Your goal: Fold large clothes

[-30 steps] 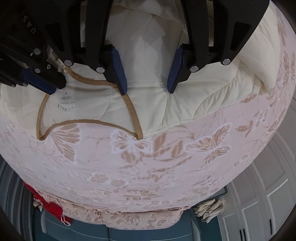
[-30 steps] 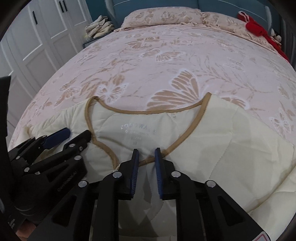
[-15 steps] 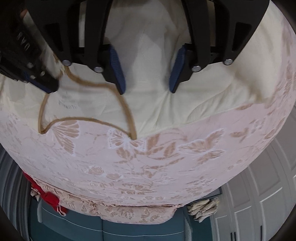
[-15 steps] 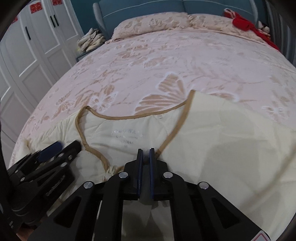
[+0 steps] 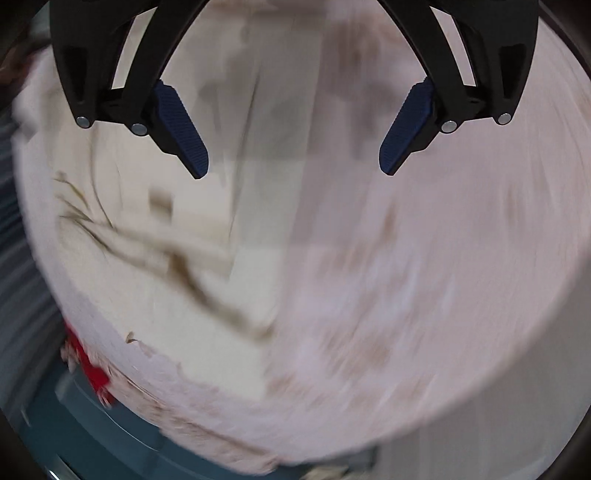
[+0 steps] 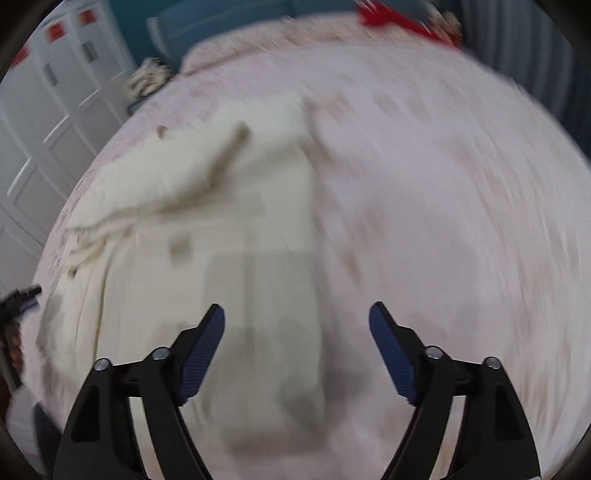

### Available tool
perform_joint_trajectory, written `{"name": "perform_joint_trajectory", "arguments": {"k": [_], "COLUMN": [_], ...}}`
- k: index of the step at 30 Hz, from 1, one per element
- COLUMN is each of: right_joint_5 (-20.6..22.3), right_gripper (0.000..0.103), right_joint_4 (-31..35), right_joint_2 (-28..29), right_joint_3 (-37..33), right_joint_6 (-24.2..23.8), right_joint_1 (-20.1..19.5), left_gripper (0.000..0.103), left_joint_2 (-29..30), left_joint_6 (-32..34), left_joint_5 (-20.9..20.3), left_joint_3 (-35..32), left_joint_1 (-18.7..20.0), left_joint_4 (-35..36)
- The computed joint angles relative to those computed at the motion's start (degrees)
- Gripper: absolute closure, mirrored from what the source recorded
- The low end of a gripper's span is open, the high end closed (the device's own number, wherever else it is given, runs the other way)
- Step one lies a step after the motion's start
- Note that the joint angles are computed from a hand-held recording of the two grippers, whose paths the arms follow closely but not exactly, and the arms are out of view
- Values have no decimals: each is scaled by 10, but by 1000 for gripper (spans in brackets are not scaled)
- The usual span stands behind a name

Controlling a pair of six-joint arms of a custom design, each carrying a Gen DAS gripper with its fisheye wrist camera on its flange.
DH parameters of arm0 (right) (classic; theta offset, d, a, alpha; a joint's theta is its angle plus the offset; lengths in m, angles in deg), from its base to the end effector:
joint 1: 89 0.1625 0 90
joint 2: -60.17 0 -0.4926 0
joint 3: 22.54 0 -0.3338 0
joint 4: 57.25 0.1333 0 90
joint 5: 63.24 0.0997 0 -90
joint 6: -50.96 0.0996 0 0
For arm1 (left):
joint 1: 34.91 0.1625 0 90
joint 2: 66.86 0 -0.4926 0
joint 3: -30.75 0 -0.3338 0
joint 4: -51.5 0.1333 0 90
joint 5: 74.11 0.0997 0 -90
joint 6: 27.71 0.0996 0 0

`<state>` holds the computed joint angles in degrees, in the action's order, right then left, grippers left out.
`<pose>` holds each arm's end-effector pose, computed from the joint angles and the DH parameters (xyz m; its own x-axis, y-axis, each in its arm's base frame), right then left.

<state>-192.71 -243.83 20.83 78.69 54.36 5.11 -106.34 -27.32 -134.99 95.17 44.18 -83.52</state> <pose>0.1174 -0.6573 0.1739 -0.7980 0.3536 0.4880 -0.0116 0.8006 -0.5991 0.0259 -0.8262 0.2875 -0.8882 0.0076 -0.4594 0.1838 0.9222 -0.3402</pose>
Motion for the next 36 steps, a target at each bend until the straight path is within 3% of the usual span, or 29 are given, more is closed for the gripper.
{"name": "perform_joint_trajectory", "arguments": {"k": [2,5,6,7,8,9,10,11,12,13,14,19,24,27,29,32,34,36], "right_joint_5": [36,116,123,126,128,130,142,156,163,162,151,129,75,62,84,84,63,57], "right_gripper": [21,20,20,20,21,32,41,61,70,91,95,99,99,99,99,99,99,99], "right_joint_4": [-26,-101,-124,-140,-155,-165,-171,-162,-150,-146,-144,-170,-99,-13,34,72,33,-61], "right_joint_2": [-17,-14,-5,4,13,15,22,25,27,26,25,0,-65,-123,-160,-195,-194,-177], "right_joint_3": [59,116,118,115,109,109,102,93,84,80,76,95,164,228,269,281,267,245], "right_joint_6": [60,109,116,115,114,115,121,136,148,151,150,109,84,122,169,201,175,113], "right_joint_1": [-16,-39,-39,-37,-35,-34,-34,-35,-35,-33,-27,11,75,112,135,181,200,193], "left_gripper": [12,12,14,20,35,39,50,69,73,84,88,95,95,95,95,96,96,96], "left_joint_2": [-24,-31,-29,-24,-17,-12,-9,-8,-10,-16,-24,-80,-184,-266,-329,-377,-377,-355], "left_joint_6": [-70,-61,-60,-66,-77,-85,-89,-90,-90,-87,-81,-44,-39,-69,-97,-125,-128,-98], "left_joint_5": [-42,-51,-66,-87,-93,-87,-72,-66,-64,-56,-55,-60,-64,-64,-57,-34,-40,-36], "left_joint_3": [45,84,83,77,67,58,58,56,60,70,79,138,242,313,356,375,368,356], "left_joint_1": [17,13,13,13,11,8,2,-3,-6,-12,-17,-42,-65,-75,-90,-121,-133,-138], "left_joint_4": [-3,-56,-56,-48,-32,-19,-15,-8,-8,-18,-25,-68,-52,-14,17,33,15,-36]}}
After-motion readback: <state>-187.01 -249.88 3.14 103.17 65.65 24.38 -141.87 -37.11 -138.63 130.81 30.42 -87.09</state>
